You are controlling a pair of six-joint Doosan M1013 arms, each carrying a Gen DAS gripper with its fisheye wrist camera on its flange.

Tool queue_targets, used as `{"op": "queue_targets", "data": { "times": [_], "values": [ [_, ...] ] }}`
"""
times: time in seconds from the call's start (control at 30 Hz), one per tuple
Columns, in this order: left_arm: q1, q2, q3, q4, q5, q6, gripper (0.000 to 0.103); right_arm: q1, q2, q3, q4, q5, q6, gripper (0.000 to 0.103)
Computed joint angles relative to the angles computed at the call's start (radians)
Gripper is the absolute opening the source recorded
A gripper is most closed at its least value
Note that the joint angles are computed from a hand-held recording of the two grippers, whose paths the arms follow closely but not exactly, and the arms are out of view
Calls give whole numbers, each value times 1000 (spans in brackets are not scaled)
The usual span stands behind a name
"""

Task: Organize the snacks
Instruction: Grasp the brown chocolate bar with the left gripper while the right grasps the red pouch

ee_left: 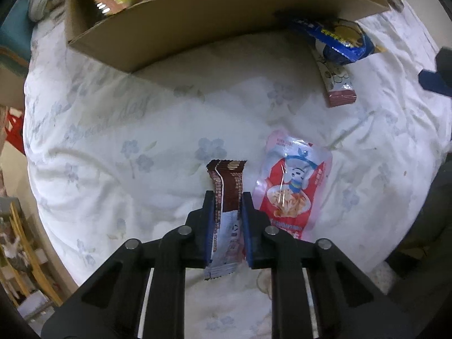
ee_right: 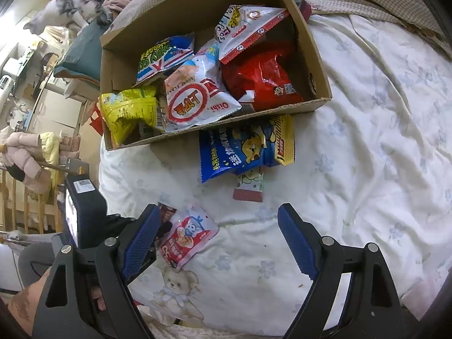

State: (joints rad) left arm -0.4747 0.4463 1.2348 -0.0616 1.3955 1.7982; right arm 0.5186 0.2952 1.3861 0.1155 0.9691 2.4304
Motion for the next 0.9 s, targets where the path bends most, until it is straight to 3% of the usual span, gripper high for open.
{"op": "queue_targets", "data": {
  "times": [0.1,0.23,0.37,0.5,0.57,0.63,0.7,0.9],
  "values": [
    [22,-2,-27,-30,19,-63,14,-3,-1,7,15,0,-1,87],
    [43,-27,-36,-43,-44,-108,14,-14,-3,39,114,-19,-1,87],
    [57,-33,-46,-44,-79,-158,14,9,38,25,184,13,-15,87],
    [70,-32,-66,-61,-104,-218,14,30,56,46,307,-63,22,87],
    [84,-31,-73,-82,-125,-237,14,50,76,29,282,-64,111,87],
    [97,-32,-83,-105,-137,-257,14,75,111,-29,171,17,245,87],
    [107,-35,-91,-123,-145,-266,14,105,166,-121,32,157,377,87],
    [128,-36,-106,-174,-153,-285,14,154,306,-345,-151,444,434,87]
  ]
}}
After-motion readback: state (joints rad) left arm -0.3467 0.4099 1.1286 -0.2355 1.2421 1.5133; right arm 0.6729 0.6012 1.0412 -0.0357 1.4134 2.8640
